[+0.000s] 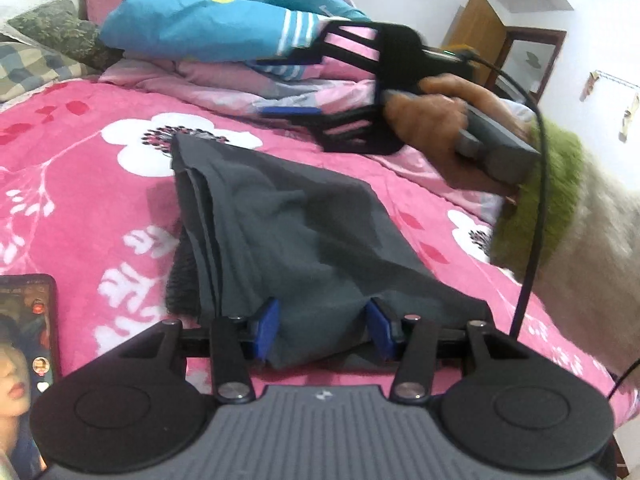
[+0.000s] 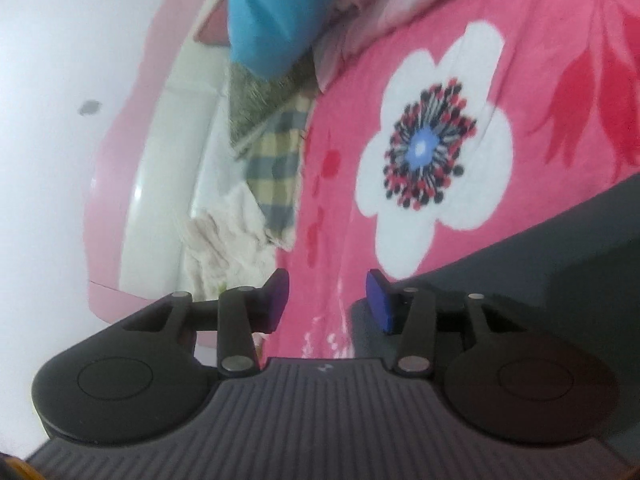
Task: Fold clothes
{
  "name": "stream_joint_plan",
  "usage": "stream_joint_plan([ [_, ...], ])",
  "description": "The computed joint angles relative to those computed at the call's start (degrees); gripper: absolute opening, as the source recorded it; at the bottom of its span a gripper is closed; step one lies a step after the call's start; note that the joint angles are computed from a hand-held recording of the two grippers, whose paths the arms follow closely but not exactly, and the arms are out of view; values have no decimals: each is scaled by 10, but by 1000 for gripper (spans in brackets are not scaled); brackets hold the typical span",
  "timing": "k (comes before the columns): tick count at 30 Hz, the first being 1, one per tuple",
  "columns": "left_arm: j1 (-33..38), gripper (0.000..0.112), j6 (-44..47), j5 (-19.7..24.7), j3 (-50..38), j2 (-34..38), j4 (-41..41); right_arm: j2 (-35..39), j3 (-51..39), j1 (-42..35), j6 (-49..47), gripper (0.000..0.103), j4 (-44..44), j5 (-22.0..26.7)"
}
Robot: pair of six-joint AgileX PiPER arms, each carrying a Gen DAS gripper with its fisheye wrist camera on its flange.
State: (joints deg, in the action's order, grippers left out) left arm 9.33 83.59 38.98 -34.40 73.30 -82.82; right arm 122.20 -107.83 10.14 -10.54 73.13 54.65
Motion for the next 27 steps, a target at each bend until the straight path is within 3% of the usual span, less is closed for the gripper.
stream_joint_plan([
  [3, 1, 50, -11, -17, 4, -12, -16, -54, 68, -16, -56, 43, 7, -5],
  [8, 8, 50, -71, -41, -20, -1, -2, -223, 301, -57, -199, 42, 41, -66],
  [14, 3, 50, -190, -87, -65, 13, 76, -441, 529, -114, -259, 43, -46, -126],
  [16, 3, 50, -260, -81, -94, 30, 143, -520, 578, -107, -236, 43, -128, -137],
  [19, -5, 50, -367, -56, -148, 72, 243, -611, 633, -2, -190, 44, -299, -210],
  [22, -18, 49, -411, -51, -185, 103, 289, -632, 682, 125, -161, 45, -471, -316],
  [24, -30, 41, -435, -61, -198, 111, 318, -617, 694, 174, -101, 44, -586, -351],
  [26, -36, 32, -446, -61, -209, 118, 331, -590, 702, 202, -8, 39, -700, -387],
  [27, -37, 25, -447, -58, -214, 120, 336, -577, 698, 211, 47, 19, -758, -391],
])
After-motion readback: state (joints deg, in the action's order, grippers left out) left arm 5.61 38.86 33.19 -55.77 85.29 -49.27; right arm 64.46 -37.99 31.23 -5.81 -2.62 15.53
